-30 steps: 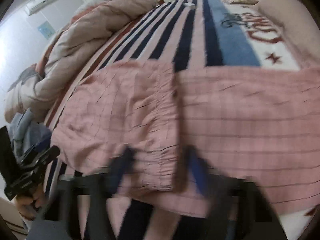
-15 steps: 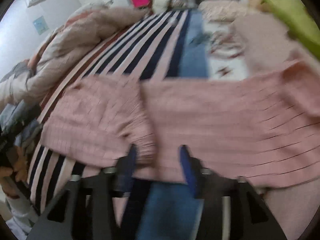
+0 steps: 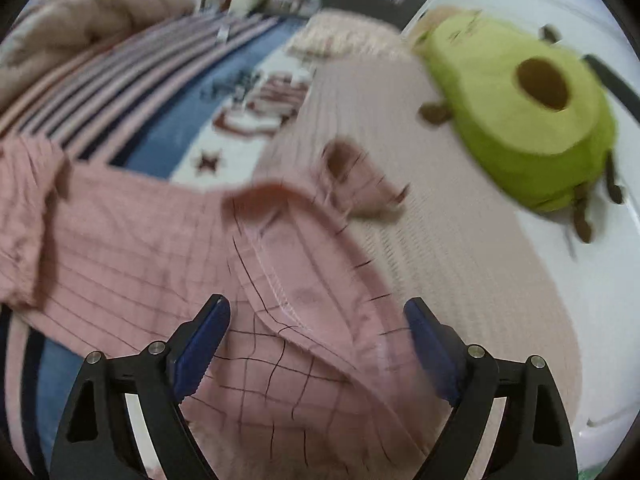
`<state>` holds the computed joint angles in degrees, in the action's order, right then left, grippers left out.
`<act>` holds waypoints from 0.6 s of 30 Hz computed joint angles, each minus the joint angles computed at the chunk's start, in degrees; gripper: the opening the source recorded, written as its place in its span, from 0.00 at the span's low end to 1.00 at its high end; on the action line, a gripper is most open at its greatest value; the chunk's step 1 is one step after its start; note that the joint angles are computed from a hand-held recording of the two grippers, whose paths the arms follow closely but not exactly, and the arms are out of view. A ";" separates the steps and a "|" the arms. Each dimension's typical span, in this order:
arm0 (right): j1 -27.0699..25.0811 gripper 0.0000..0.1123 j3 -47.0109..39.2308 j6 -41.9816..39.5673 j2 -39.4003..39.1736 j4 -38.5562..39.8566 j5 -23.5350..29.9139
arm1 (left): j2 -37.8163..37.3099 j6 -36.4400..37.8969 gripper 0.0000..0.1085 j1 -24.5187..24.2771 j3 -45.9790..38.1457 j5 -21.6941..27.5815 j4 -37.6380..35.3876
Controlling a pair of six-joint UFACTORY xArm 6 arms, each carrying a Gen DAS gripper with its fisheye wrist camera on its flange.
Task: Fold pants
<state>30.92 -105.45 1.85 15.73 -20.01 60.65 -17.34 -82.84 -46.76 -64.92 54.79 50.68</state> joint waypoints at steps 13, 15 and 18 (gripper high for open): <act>-2.52 0.05 -6.42 2.48 3.18 19.79 -2.81 | -3.73 -3.94 0.77 0.16 3.40 3.53 1.08; -1.78 0.05 -6.60 2.63 2.43 24.35 -3.59 | -4.85 -4.65 0.77 -0.12 4.06 4.69 1.39; 0.64 0.04 -6.64 2.18 0.92 29.95 -5.20 | -7.17 -6.55 0.77 -0.58 5.77 5.30 2.03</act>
